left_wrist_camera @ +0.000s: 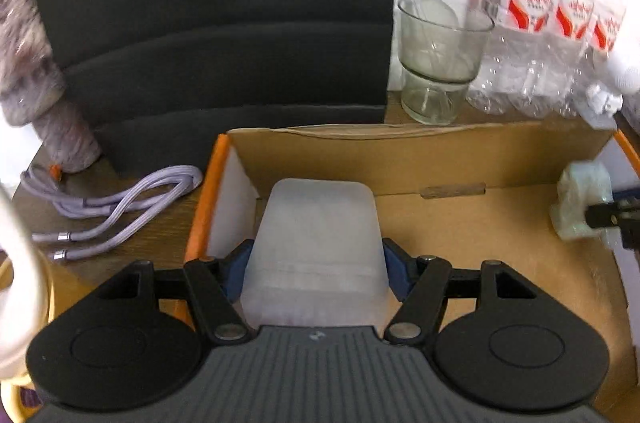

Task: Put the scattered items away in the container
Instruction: 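Grasp the frosted plastic container with the left tool while the right tool grasps the iridescent bag, then release the container and bag into the cardboard box with both tools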

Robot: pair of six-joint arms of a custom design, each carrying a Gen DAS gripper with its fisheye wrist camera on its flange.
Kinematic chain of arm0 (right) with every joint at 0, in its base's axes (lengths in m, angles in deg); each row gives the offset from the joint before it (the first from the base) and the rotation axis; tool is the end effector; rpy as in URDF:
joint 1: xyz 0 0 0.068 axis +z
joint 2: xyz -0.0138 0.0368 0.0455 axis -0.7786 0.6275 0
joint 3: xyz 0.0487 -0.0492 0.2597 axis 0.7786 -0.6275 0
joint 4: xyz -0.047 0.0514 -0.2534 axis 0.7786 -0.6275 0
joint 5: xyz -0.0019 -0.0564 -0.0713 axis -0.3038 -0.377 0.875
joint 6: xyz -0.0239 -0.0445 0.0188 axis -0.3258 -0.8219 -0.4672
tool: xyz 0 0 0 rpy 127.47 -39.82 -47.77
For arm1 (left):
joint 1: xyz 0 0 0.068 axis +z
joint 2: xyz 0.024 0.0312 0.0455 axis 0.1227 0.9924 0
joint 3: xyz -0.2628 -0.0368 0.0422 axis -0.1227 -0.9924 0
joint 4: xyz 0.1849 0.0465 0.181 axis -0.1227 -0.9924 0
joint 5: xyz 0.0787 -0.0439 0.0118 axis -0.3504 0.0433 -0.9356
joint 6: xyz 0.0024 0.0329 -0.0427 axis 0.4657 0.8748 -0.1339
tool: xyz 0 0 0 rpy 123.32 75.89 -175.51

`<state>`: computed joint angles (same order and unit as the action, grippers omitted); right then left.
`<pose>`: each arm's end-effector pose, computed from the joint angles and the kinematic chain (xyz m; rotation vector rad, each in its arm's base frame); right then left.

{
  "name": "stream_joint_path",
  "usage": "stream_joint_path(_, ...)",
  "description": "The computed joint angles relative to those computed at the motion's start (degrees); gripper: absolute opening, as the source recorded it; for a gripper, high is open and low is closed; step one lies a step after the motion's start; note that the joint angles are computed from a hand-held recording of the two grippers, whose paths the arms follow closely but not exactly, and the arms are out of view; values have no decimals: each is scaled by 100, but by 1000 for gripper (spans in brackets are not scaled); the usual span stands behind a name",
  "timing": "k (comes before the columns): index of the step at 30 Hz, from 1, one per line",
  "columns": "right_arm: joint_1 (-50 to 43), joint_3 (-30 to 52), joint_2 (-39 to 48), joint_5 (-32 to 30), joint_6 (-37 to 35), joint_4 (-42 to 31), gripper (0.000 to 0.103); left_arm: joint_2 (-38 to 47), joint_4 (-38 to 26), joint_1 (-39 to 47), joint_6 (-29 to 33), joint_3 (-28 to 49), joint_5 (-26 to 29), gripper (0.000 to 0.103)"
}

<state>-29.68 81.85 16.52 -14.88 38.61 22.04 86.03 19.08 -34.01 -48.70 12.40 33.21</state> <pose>0.3442 0.1350 0.1703 -0.7980 2.5612 0.0377 0.2353 -0.1782 0.1526 -0.4287 2.4770 0.2719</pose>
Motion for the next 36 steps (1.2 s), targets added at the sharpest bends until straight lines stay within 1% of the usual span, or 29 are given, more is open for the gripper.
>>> stream_joint_path(1,40,74,72,39,51,-33,22,49,-7,23,131,43,64,68)
stream_joint_path(2,73,162,139,77,80,-83,26,169,-85,49,220,161,96,68)
stream_joint_path(3,102,237,202,105,108,-121,33,273,-193,57,219,272,103,69)
stream_joint_path(4,141,310,243,151,176,-186,39,352,-273,72,217,361,117,69)
stream_joint_path(5,160,383,283,172,277,-233,49,352,-328,79,140,396,143,69)
stream_joint_path(6,177,422,271,166,366,-300,56,324,-356,83,70,417,165,69)
stream_joint_path(7,187,456,249,163,439,-368,59,246,-393,86,28,411,195,72)
stream_joint_path(8,134,510,279,130,451,-390,64,121,-467,78,-9,406,219,74)
stream_joint_path(9,135,516,218,112,499,-464,68,15,-576,41,-47,428,195,76)
stream_joint_path(11,116,453,-29,5,536,-639,69,-230,-920,-41,-114,538,72,84)
stream_joint_path(12,89,425,-159,-61,552,-728,72,-377,-1142,-102,-243,592,1,86)
stream_joint_path(13,58,407,-298,-145,572,-853,74,-570,-1373,-162,-391,635,-13,91)
stream_joint_path(14,16,390,-446,-243,599,-988,77,-717,-1501,-171,-451,682,42,99)
stream_joint_path(16,-38,329,-749,-340,704,-1195,80,-1048,-1760,-292,-661,712,111,103)
stream_joint_path(19,-91,163,-1324,-512,788,-1510,82,-1221,-2455,-715,-1278,973,-67,103)
stream_joint_path(23,-139,-262,-2192,-785,774,-1658,85,-1330,-3251,-1408,-2086,1264,-320,103)
stream_joint_path(27,-106,-938,-3219,-916,716,-1541,90,-1280,-3970,-2329,-3212,1436,-916,103)
stream_joint_path(31,-69,-1677,-4297,-956,766,-1295,90,-881,-4685,-3252,-4446,1529,-1599,103)
stream_joint_path(36,18,-2764,-5833,-885,863,-827,93,-310,-4918,-4033,-5650,1457,-1918,103)
